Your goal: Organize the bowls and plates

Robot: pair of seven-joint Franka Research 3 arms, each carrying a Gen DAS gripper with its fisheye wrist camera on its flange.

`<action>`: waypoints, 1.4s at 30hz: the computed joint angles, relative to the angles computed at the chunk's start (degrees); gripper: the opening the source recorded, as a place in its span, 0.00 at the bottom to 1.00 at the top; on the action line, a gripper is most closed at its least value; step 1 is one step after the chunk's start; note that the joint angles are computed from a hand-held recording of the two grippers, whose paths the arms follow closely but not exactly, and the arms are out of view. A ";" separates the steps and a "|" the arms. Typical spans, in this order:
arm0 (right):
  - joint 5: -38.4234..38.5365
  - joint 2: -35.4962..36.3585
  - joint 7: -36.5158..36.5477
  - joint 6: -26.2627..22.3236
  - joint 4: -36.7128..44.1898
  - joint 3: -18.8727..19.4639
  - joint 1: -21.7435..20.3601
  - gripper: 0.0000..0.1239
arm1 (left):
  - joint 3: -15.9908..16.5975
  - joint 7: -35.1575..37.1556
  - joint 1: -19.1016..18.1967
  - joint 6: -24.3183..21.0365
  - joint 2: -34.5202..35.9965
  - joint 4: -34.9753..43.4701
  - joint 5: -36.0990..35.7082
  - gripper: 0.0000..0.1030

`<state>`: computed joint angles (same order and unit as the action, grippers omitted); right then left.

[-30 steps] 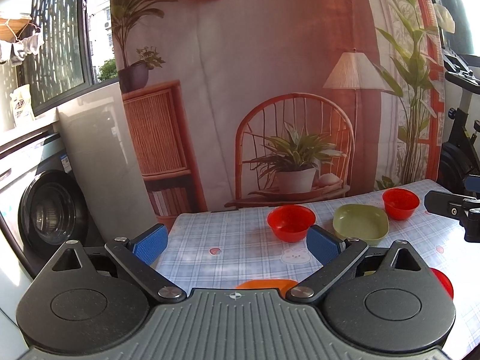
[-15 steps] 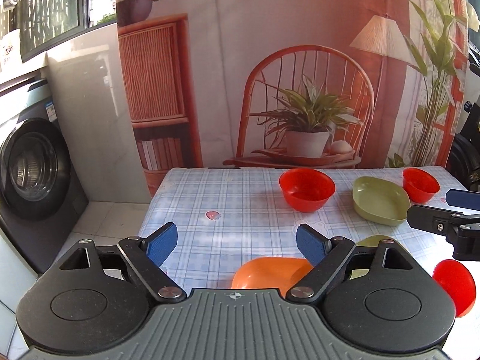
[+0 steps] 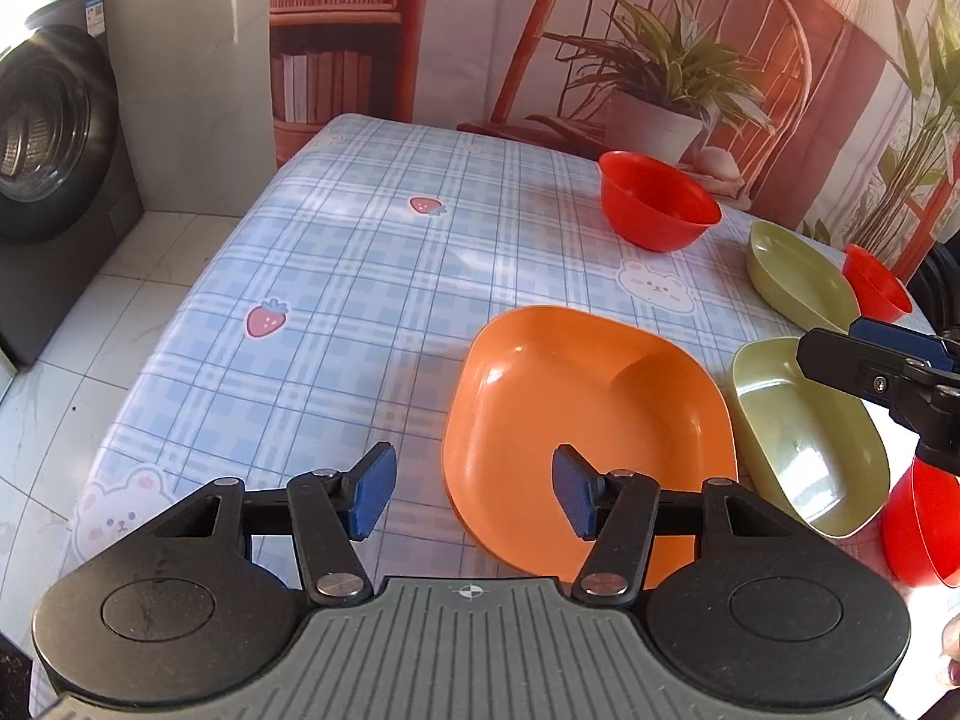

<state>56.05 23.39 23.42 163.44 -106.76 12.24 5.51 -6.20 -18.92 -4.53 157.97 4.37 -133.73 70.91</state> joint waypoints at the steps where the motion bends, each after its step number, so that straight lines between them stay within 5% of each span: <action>1: -0.73 0.38 0.51 -0.38 0.28 -0.33 0.20 0.42 | 0.08 0.02 0.12 0.39 0.60 0.11 -0.36 0.56; 5: -3.22 1.77 2.68 -1.01 1.14 -0.91 0.65 0.37 | 0.44 -0.16 0.13 1.26 1.88 0.08 -2.45 0.26; 8: -5.32 2.84 4.54 -1.78 1.91 -1.17 0.79 0.34 | 0.98 -4.50 -0.31 1.41 1.45 -0.97 -0.07 0.21; 23: -14.35 5.54 11.22 -3.23 2.87 -1.50 1.23 0.07 | 0.20 -9.85 0.05 0.44 0.00 -2.50 4.89 0.19; 42: -11.54 4.85 10.75 -5.96 2.67 -0.13 -0.76 0.05 | -0.55 -10.39 0.24 0.32 -0.82 -3.16 5.24 0.08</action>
<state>44.51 28.24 34.17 157.47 -104.08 12.10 4.75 -6.76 -29.31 -4.30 158.29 3.55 -136.90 76.14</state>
